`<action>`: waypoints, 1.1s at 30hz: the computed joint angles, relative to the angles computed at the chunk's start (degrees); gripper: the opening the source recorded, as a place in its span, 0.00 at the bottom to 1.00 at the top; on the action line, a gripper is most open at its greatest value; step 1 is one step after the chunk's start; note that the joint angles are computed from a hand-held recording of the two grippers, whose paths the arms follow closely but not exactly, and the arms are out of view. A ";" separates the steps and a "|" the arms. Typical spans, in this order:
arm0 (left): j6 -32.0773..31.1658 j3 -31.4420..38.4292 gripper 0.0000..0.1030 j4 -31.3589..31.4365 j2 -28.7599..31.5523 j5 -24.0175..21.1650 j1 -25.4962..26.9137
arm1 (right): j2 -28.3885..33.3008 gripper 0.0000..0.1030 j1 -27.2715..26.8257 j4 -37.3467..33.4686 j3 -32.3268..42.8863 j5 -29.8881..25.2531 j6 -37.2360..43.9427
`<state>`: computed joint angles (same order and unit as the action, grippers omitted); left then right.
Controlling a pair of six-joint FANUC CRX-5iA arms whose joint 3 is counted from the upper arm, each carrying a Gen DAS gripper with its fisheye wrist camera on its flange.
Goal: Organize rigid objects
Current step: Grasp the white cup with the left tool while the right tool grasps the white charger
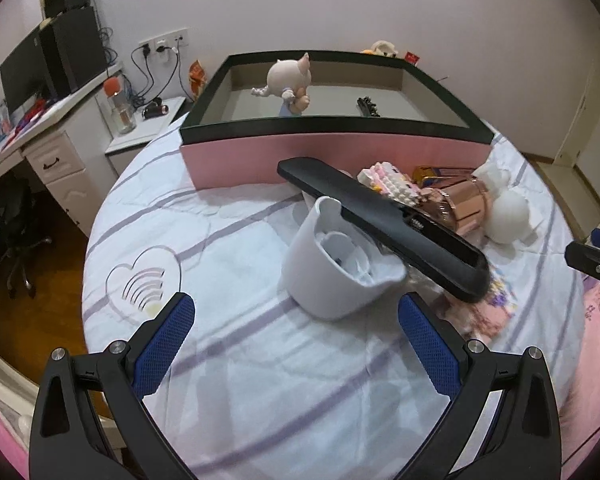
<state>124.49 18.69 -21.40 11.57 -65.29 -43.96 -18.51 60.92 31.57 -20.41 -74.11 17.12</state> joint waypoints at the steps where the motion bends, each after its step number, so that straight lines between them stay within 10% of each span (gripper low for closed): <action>1: -0.44 0.21 1.00 0.05 0.40 0.08 0.21 | 0.23 1.00 -0.38 -0.33 0.03 0.11 0.30; 12: -4.74 -3.42 0.99 5.24 0.09 8.73 4.29 | 2.87 1.00 -5.41 -3.40 0.73 3.04 4.22; 25: -9.85 -8.66 0.64 14.22 -1.40 15.61 7.30 | 6.23 0.99 -8.85 -3.24 1.15 6.53 8.76; 33: -11.08 -10.40 0.58 16.76 -2.21 17.28 8.30 | 7.11 0.80 -10.59 -2.33 1.01 8.94 10.65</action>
